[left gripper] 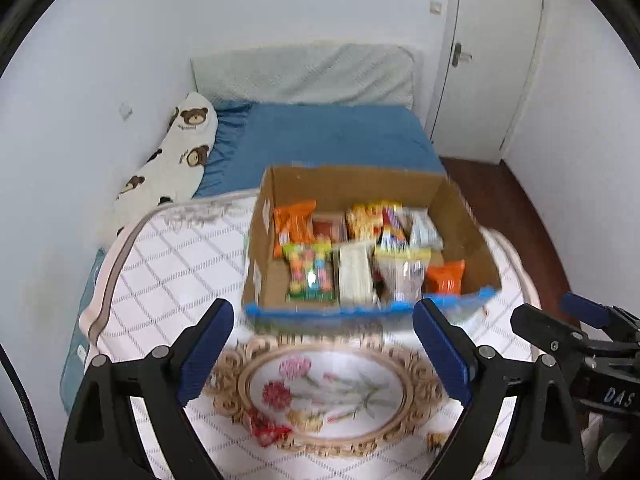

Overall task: Organize snacks
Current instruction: 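Withdraw both grippers from the box back toward the snacks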

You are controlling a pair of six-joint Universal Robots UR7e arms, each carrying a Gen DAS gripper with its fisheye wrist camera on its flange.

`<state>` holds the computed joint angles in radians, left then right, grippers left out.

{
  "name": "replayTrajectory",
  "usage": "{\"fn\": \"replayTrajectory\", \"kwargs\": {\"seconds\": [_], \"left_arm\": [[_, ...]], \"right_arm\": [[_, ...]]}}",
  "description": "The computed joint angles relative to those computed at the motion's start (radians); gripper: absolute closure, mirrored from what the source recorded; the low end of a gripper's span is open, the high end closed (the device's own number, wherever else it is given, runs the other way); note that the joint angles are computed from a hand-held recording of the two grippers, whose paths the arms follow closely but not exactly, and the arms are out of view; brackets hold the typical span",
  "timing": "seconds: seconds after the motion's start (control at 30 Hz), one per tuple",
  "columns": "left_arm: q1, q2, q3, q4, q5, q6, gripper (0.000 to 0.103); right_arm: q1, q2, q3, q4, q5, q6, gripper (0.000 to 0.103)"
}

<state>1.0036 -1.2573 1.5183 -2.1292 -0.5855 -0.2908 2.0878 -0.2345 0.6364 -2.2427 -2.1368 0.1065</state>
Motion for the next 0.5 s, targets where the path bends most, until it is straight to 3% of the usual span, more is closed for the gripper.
{"fn": "replayTrajectory", "kwargs": {"seconds": [0.07,0.17,0.27,0.4,0.5], "left_arm": [[0.0,-0.018,0.047,0.05,-0.03,-0.04,0.011],[0.009,-0.018,0.1,0.131,-0.091,-0.084,0.011],[0.022,0.006,0.15,0.2,-0.125,-0.113,0.011],[0.037,0.046,0.219,0.287,-0.07,-0.176,0.011],[0.068,0.057,0.231,0.354,-0.089,-0.228,0.011]], "right_arm": [[-0.012,-0.051,0.102,-0.007,0.007,0.048,0.006],[-0.04,-0.14,0.289,-0.035,0.016,0.113,0.039],[-0.085,-0.235,0.484,-0.063,0.06,0.223,0.04],[-0.153,-0.346,0.746,-0.175,0.145,0.421,0.035],[-0.218,-0.395,0.935,-0.297,0.271,0.592,0.033]]}}
